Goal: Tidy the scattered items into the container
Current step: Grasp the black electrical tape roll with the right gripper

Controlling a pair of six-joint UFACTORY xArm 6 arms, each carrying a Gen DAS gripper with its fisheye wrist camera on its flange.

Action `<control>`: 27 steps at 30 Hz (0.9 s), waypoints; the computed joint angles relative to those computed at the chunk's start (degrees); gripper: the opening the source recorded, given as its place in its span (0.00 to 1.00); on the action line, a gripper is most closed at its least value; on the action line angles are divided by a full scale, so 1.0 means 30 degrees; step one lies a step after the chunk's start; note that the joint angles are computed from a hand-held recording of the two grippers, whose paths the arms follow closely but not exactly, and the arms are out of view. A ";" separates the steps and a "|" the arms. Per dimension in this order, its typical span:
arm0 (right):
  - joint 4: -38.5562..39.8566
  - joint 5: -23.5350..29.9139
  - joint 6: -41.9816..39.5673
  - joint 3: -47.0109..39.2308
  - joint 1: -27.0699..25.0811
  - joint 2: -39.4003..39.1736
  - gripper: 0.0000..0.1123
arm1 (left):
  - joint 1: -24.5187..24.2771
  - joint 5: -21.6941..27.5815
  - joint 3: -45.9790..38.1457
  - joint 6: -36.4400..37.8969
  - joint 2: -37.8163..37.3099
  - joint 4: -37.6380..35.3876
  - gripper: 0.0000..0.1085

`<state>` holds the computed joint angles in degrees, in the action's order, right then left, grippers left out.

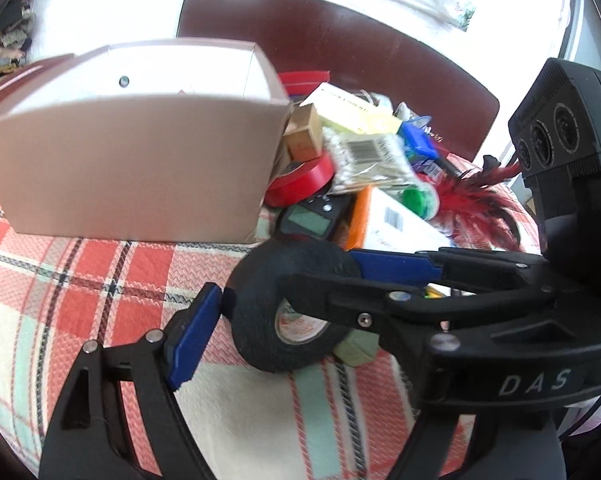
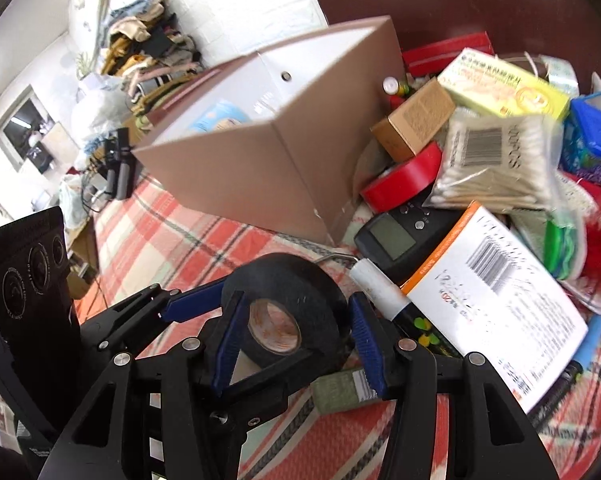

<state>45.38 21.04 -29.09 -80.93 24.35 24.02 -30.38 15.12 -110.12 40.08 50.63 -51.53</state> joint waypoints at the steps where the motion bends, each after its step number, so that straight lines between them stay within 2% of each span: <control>1: 0.0341 -0.0102 -0.0342 0.0225 0.0037 -0.0240 0.48 | -0.0073 -0.0126 0.0270 0.0319 -0.0242 -0.0307 0.73; 3: 0.1278 -0.0243 -0.1205 0.0738 0.0094 -0.0823 0.47 | -0.0227 -0.0180 0.0418 0.0828 -0.0534 -0.0767 0.70; 5: 0.2755 -0.0095 -0.2484 0.1110 0.0141 -0.1335 0.39 | -0.0391 0.0100 0.0614 0.2278 -0.0941 -0.2051 0.59; 7: 0.3360 -0.0339 -0.3080 0.1659 0.0238 -0.1923 0.37 | -0.0549 0.0053 0.0874 0.2986 -0.1244 -0.2443 0.56; 14: 0.4564 0.0435 -0.3922 0.2700 -0.0058 -0.2709 0.37 | -0.0606 0.0413 0.2010 0.3395 -0.1810 -0.2169 0.69; 16: 0.5279 0.0774 -0.4515 0.3077 -0.0151 -0.2927 0.37 | -0.0523 0.0718 0.2329 0.3843 -0.1963 -0.2439 0.69; 20: 0.6260 0.0925 -0.5071 0.3402 -0.0227 -0.3076 0.37 | -0.0352 0.0163 0.2855 0.2780 -0.2043 -0.1793 0.68; 22: 0.7472 0.1226 -0.5781 0.3425 -0.0469 -0.3116 0.37 | 0.0019 0.0657 0.2804 0.3358 -0.2068 -0.3073 0.70; 27: 0.8207 0.2107 -0.5718 0.3439 -0.1084 -0.3045 0.37 | 0.0742 0.2360 0.3245 0.5298 -0.2506 -0.5298 0.70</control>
